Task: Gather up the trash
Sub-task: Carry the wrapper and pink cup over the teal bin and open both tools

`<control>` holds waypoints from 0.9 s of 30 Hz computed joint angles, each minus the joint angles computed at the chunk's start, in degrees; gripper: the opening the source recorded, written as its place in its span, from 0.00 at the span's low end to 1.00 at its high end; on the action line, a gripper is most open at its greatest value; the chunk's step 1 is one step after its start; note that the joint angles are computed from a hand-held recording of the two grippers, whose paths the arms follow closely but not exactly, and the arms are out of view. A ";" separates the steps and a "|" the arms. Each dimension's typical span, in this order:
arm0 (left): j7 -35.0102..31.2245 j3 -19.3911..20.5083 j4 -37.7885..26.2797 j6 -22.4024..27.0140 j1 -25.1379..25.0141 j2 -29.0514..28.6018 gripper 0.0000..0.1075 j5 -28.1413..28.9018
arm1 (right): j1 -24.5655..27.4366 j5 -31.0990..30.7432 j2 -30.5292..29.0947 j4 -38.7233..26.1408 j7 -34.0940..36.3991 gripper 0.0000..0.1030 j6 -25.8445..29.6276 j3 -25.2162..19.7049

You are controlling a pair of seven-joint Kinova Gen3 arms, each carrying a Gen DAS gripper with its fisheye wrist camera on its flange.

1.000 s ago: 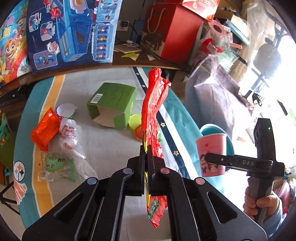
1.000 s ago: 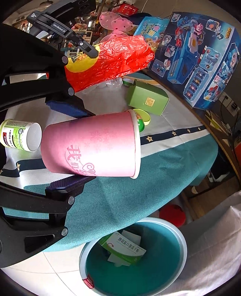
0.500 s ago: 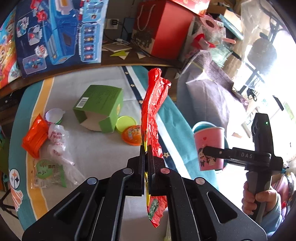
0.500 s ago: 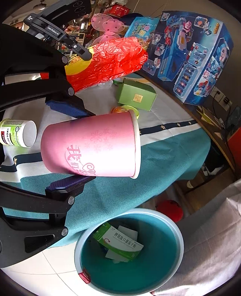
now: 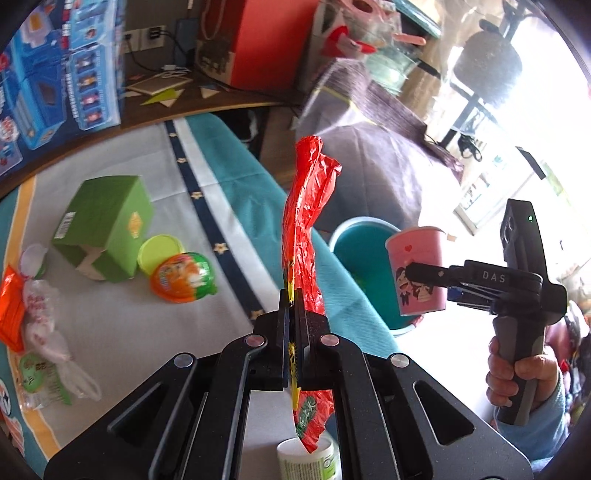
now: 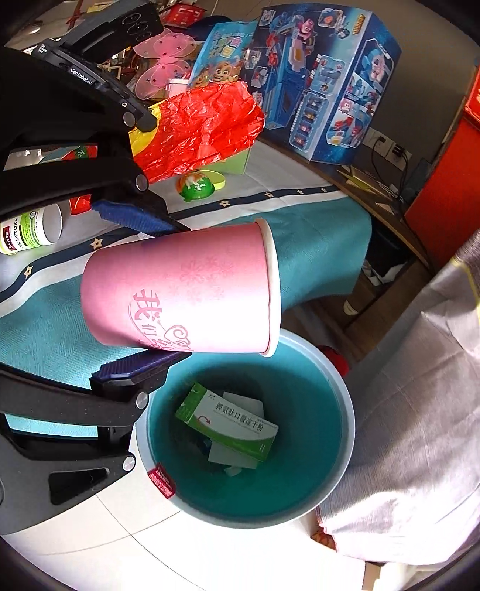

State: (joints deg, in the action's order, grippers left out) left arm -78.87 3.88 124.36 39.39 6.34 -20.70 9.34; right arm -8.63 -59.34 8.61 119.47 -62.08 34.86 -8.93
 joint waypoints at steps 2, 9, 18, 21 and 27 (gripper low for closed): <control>-0.78 0.65 -1.33 -0.70 1.15 2.61 0.02 0.61 | 1.32 -0.85 -0.58 0.61 0.99 0.54 0.18 0.82; -3.28 3.09 -7.36 -2.40 4.75 11.94 0.02 1.82 | 5.09 -2.20 -1.33 2.13 2.91 0.54 0.77 3.83; -9.19 4.56 -14.12 -3.12 7.17 25.23 0.04 6.59 | 5.90 4.26 1.13 1.94 -4.57 0.54 -1.08 4.00; -8.33 4.87 -16.08 -3.19 7.34 28.39 0.04 6.03 | 4.99 7.88 2.16 0.39 -8.55 0.55 -2.18 3.29; -11.13 4.39 -14.67 -4.10 4.75 27.30 0.30 9.73 | 5.19 11.13 3.07 -1.70 -11.61 0.55 -2.53 1.91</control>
State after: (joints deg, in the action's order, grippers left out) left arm -89.99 8.27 109.69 35.29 11.08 6.60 19.07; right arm -3.44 -48.21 11.68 117.77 -73.69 32.32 -7.02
